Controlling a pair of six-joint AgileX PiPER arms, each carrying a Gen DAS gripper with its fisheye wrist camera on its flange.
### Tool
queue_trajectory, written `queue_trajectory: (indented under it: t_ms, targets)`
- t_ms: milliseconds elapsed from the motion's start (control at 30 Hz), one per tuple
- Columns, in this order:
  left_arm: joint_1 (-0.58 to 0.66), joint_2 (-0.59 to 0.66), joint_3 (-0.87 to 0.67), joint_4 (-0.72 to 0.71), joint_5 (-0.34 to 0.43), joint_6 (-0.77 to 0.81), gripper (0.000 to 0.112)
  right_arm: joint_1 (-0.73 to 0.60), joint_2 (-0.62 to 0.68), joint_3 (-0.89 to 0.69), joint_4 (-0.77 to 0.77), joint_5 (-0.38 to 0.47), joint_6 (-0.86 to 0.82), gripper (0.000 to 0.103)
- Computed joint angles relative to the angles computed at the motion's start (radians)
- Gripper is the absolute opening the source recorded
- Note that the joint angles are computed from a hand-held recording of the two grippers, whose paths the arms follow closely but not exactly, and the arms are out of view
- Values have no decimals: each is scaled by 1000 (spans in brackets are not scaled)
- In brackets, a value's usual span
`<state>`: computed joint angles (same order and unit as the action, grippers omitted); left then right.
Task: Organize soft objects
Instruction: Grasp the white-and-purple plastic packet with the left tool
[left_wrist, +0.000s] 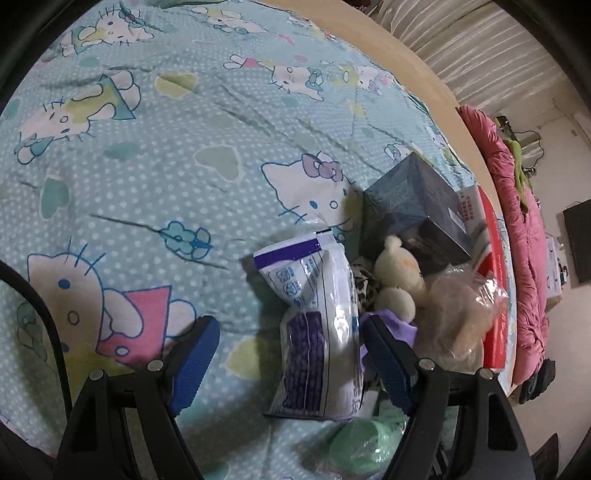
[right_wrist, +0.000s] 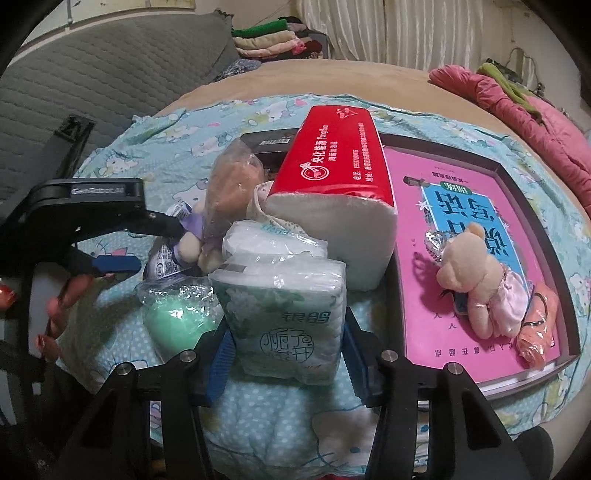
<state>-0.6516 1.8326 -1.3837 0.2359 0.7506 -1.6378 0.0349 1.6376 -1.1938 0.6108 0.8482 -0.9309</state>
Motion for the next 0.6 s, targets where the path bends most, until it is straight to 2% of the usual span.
queue_trajectory:
  t_ms: [100,200,267,400,600]
  targets:
    - [13,-6,25,-7,-52,-21,74,-4,2,-4,1,7,1,54]
    - [27,-16,58,-8,-94,-41,60,-5,2,-4,3,8,0,54]
    - [37,-33,101,-12,-143,-53,48,-5,3,-5,-1,8,5,54]
    - [50,-64,183,-21,-266,-57,34,-6,6,-9,0,16,8,54]
    - [19,-43,121,14,-183,-35,30,-19,15,-23,11,40,6,52]
